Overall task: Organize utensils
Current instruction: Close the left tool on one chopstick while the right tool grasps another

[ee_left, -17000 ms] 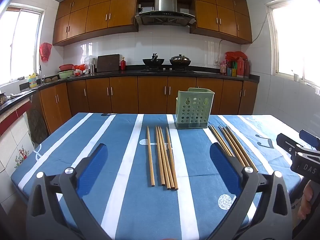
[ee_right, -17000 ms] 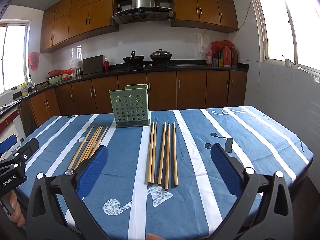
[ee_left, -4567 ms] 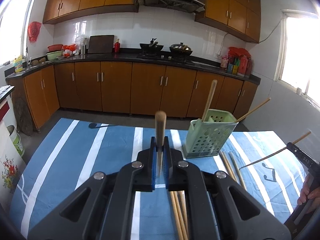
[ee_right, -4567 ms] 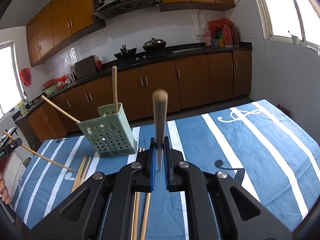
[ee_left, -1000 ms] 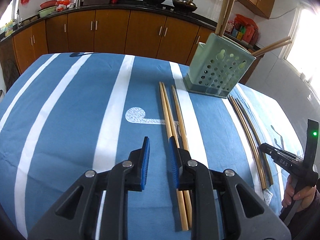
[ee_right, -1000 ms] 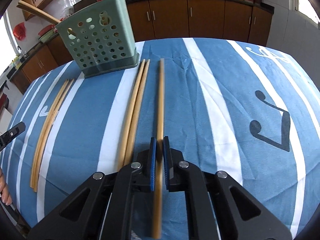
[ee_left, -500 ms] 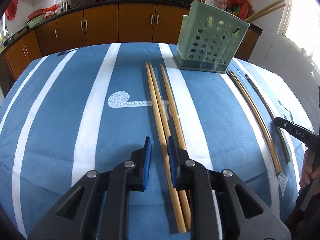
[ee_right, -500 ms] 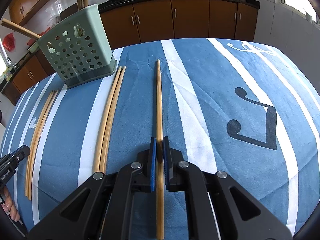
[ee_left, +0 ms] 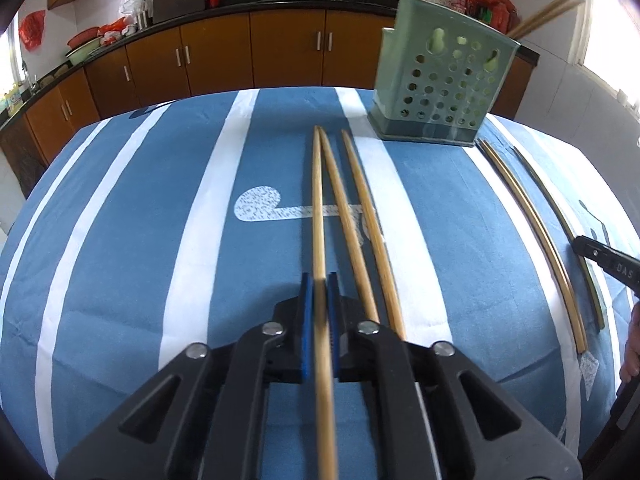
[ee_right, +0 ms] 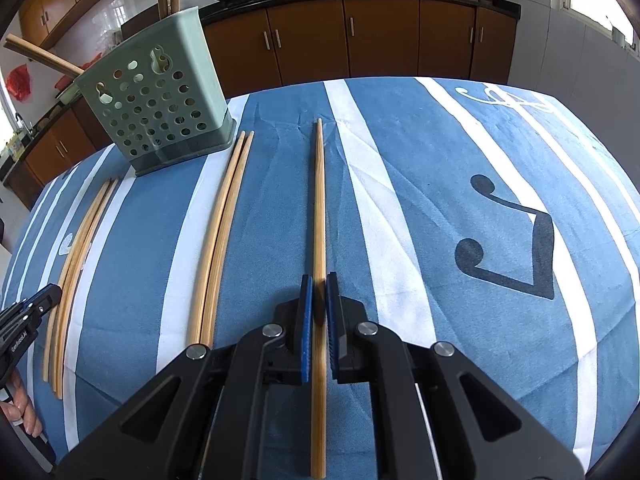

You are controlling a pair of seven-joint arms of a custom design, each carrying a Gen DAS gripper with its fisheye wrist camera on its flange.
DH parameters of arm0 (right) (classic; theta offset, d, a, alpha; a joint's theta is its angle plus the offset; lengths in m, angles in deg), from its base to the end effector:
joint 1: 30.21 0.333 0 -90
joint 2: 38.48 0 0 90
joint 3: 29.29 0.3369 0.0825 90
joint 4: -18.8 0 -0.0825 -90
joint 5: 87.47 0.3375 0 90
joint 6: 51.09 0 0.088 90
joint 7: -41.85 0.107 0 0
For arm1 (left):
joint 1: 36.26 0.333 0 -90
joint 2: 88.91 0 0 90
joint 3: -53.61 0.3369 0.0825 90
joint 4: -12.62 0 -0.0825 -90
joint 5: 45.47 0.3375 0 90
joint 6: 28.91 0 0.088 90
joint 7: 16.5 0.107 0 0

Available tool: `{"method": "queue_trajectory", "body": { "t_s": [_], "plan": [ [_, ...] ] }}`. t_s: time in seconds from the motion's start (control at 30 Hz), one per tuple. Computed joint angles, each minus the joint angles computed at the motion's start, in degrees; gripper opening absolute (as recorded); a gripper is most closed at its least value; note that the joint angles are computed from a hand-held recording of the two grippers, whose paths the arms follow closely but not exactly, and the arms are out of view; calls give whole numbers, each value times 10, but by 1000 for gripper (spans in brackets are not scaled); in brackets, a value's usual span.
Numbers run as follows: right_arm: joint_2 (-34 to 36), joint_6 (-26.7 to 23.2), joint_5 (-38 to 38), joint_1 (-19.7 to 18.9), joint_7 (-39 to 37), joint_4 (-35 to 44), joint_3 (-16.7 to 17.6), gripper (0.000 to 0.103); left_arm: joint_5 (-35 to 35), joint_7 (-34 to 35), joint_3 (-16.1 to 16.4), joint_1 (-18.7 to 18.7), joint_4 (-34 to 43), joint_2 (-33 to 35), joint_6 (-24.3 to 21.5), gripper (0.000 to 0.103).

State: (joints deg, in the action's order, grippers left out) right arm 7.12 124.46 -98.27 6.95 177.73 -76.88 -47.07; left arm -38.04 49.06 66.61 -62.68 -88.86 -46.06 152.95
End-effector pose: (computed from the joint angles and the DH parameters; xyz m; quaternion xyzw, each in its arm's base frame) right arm 0.6428 0.2953 0.2737 -0.6280 0.7071 -0.1874 0.2655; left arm 0.6583 -0.2019 0.2739 -0.6491 0.6833 -0.2550 0.2160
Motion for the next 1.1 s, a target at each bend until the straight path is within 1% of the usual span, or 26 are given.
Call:
{"method": "queue_trajectory", "body": {
  "t_s": [0.03, 0.1, 0.17, 0.23, 0.33, 0.4, 0.47, 0.53, 0.57, 0.6, 0.73, 1.1],
  "plan": [
    [1, 0, -1, 0, -1, 1, -1, 8, -3, -3, 3, 0, 1, 1, -1, 8],
    [4, -5, -3, 0, -5, 8, 0, 8, -6, -14, 17, -7, 11, 6, -12, 8],
    [8, -12, -5, -3, -9, 18, 3, 8, -7, -25, 25, -3, 25, 11, -27, 8],
    [12, -19, -9, -3, -10, 28, 1, 8, -1, -33, 25, 8, 32, 13, -34, 8],
    [23, -29, -19, 6, -1, 43, -16, 8, 11, -34, 11, 31, 37, 14, -35, 8],
    [27, -30, -25, 8, 8, 48, -22, 8, 15, -31, -4, 46, 32, 11, -23, 8],
    [28, -23, -30, 11, 16, 46, -27, 8, 17, -31, -1, 45, 28, 11, -16, 9],
    [33, -12, -39, 30, 30, 40, -50, 8, 15, -29, -6, 48, 28, 10, -15, 9],
    [32, -13, -41, 31, 31, 40, -52, 8, 13, -27, -11, 52, 28, 11, -13, 9],
    [32, -12, -41, 30, 32, 39, -51, 8, 11, -24, -19, 60, 27, 10, -11, 9],
    [28, 6, -34, 16, 30, 30, -36, 8, 3, -14, -35, 74, 22, 8, -3, 10],
    [28, 13, -10, 17, 13, 28, -35, 8, -18, 5, -51, 85, 23, 8, 0, 10]
  ]
}}
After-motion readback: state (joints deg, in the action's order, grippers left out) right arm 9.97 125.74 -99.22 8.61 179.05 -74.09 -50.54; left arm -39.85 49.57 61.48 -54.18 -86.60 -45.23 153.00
